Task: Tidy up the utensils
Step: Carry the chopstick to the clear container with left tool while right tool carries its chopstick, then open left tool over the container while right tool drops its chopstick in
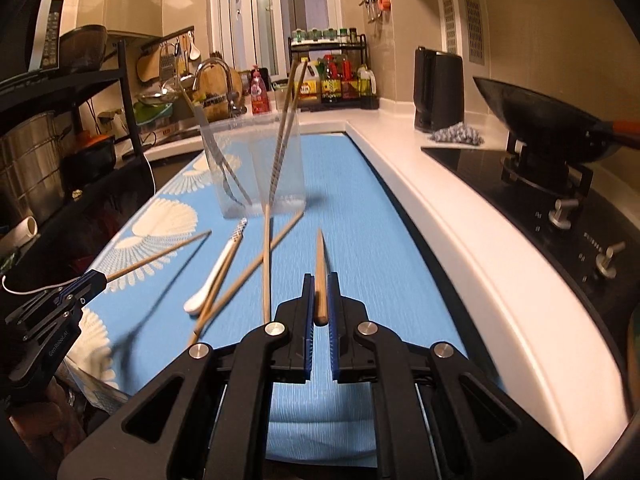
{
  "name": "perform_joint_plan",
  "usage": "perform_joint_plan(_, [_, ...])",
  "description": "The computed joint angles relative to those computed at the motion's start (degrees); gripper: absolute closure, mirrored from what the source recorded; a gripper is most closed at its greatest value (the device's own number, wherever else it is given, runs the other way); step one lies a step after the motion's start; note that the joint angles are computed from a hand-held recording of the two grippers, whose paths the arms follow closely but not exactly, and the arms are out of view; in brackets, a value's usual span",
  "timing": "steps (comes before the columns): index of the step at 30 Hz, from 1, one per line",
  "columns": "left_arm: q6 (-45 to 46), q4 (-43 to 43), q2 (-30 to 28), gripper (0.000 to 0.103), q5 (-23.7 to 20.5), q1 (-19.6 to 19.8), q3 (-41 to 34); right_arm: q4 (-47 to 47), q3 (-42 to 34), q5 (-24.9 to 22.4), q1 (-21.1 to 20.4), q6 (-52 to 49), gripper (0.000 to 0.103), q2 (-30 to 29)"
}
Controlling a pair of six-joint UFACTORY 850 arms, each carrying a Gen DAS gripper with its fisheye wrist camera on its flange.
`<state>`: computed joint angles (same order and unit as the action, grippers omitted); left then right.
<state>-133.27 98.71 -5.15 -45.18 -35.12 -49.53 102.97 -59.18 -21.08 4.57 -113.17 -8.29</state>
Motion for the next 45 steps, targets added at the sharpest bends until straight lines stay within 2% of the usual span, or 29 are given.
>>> perform_joint_plan(15, [8.92, 0.71, 3.76, 0.096, 7.01, 6.90, -6.41, -13.26, -12.37, -2.29, 1.10, 15.01, 0.097, -1.46])
perform_joint_plan(23, [13.95, -1.39, 3.41, 0.096, 13.46, 10.83, -12.15, -25.43, -20.21, -4.10, 3.04, 27.08, 0.097, -5.04])
perform_joint_plan(27, [23.50, -8.81, 2.09, 0.096, 16.17, 12.02, -17.15, -31.17, -24.60, -4.65, 4.16, 31.83, 0.097, -6.76])
perform_joint_plan(30, [34.21, -18.72, 1.10, 0.096, 19.22, 13.37, -21.59, -35.17, -29.67, -7.89, 4.29, 36.94, 0.097, -8.72])
perform_joint_plan(37, [55.83, -38.43, -1.83, 0.096, 22.27, 15.68, -31.85, -37.41, -41.30, -10.69, 5.22, 40.68, 0.097, -12.97])
perform_joint_plan(41, [61.17, -42.19, -5.20, 0.096, 22.84, 16.70, -38.49, -39.05, -49.43, -10.50, 6.37, 43.63, 0.097, -16.90])
perform_joint_plan(45, [65.93, -45.10, -10.20, 0.096, 21.60, 17.50, -45.37, -41.12, -56.75, -8.84, 7.68, 45.92, 0.097, -21.38])
